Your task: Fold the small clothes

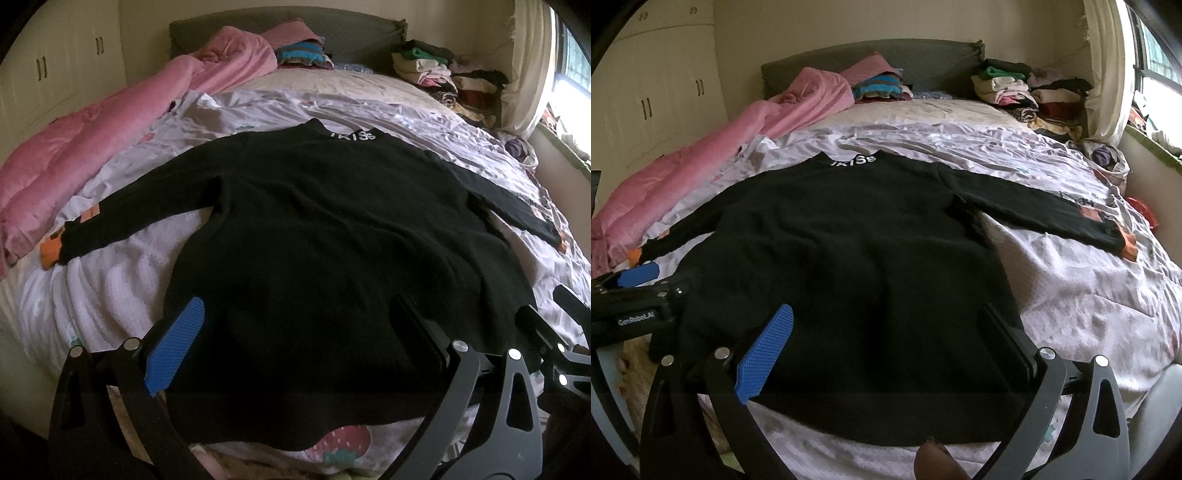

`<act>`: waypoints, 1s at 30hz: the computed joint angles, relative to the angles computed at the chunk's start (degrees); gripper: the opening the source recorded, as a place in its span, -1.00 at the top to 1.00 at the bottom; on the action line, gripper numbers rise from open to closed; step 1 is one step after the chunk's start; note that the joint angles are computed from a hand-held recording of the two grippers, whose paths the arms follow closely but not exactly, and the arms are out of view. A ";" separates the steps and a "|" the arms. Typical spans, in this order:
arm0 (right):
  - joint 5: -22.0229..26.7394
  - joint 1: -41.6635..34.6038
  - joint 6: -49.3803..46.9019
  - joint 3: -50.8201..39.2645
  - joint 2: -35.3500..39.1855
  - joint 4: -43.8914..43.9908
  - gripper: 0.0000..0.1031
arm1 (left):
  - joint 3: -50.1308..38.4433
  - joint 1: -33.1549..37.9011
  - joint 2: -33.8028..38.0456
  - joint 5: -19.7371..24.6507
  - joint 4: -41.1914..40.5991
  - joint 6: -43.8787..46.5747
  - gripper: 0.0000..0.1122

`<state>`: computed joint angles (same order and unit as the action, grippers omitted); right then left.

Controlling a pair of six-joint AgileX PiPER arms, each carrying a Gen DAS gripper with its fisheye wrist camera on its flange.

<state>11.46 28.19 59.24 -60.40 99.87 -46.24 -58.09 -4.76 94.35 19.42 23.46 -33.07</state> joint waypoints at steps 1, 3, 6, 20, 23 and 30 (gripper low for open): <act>-0.08 0.05 0.19 -0.42 0.34 -0.16 -0.92 | -0.47 0.02 0.46 -0.03 -0.12 0.18 -0.67; -0.26 -0.02 -2.58 -1.33 0.99 2.61 -0.92 | -0.85 0.08 0.84 0.09 -0.47 0.46 -0.67; -0.56 -0.23 -4.40 -2.62 2.01 4.43 -0.92 | -2.64 0.29 2.26 0.86 -2.15 2.08 -0.67; 2.21 -1.96 -17.46 -11.68 6.89 17.48 -0.92 | -13.14 3.13 8.60 3.21 -7.11 7.53 -0.67; 2.99 -2.55 -19.98 -13.88 7.84 20.19 -0.92 | -15.95 3.67 9.75 4.65 -9.67 10.21 -0.67; 4.65 -4.25 -25.54 -19.25 10.36 25.99 -0.92 | -22.30 4.43 13.22 7.11 -10.97 12.44 -0.67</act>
